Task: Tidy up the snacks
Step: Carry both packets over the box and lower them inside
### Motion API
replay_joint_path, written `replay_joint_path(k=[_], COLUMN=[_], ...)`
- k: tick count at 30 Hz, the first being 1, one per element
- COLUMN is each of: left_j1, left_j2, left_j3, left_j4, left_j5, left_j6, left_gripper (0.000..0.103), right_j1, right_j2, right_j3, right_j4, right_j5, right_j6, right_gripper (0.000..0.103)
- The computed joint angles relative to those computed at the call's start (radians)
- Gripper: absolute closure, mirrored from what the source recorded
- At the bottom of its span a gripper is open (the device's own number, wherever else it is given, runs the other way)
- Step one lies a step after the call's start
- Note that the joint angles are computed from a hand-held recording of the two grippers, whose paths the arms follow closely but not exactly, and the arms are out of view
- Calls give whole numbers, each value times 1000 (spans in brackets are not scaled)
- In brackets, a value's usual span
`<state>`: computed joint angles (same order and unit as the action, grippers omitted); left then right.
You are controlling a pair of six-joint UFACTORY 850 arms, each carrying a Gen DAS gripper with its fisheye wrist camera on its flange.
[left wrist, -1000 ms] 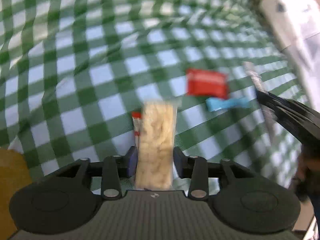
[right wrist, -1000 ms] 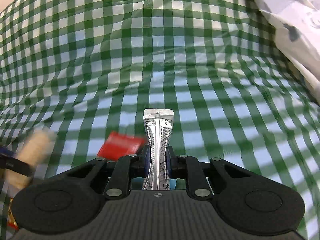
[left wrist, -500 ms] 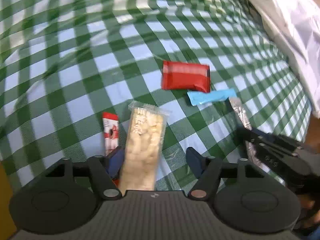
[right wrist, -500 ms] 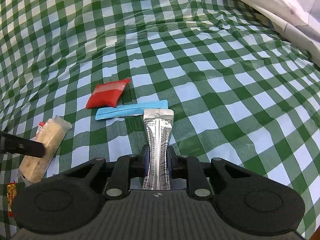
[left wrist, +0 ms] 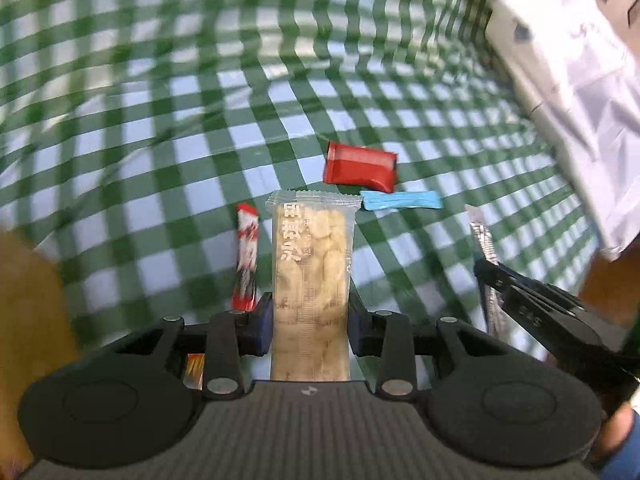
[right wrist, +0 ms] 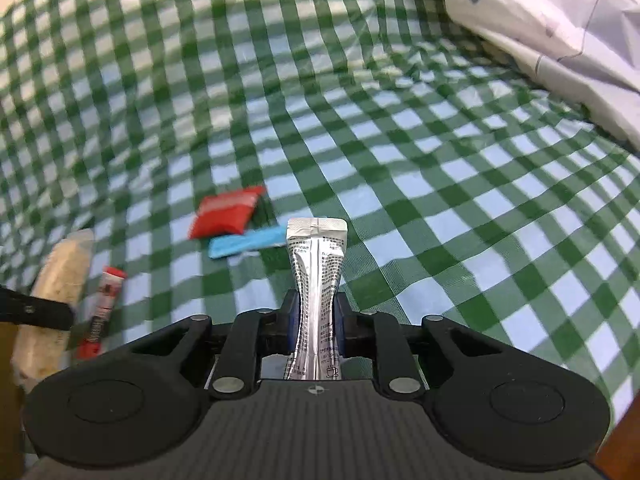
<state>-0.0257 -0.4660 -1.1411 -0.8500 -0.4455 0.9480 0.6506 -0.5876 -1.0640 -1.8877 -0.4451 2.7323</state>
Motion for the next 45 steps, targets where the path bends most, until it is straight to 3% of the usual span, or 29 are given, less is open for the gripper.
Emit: replay_joint_path(k=[3,7,12,15,20,26,32,45], left_j1=[44,114,234,313,469,622,697,672], left_j2=[145,316,496,592,692,696,651,489], left_j3=[126,259,386,450,505,505,484,395], left_j4=[1,113,212,280,242,129,83,101], left_j5=[-2,-14,-28,-26,-52,-109,-125,-73], left_j6=[24,-77,-152,-187,-99,57,132,94], left_gripper=[63,63,63,63,63,63,63,63], right_j1=[40,123,227,285,367,432,448,409], right_j2=[80,159,183,176,143,91,33,-97], right_j3=[51,76,26,-23,-124,-255,-359,-516], right_j4=[-10,-29,-21,40,253,549,803,1138], right_j5=[-3,27,93,126,162,146,124,131], right_j6=[24,28,-18,-104,-358,-719,-1015,-1371], right_gripper=[84,84,84,84,84,84,84,84])
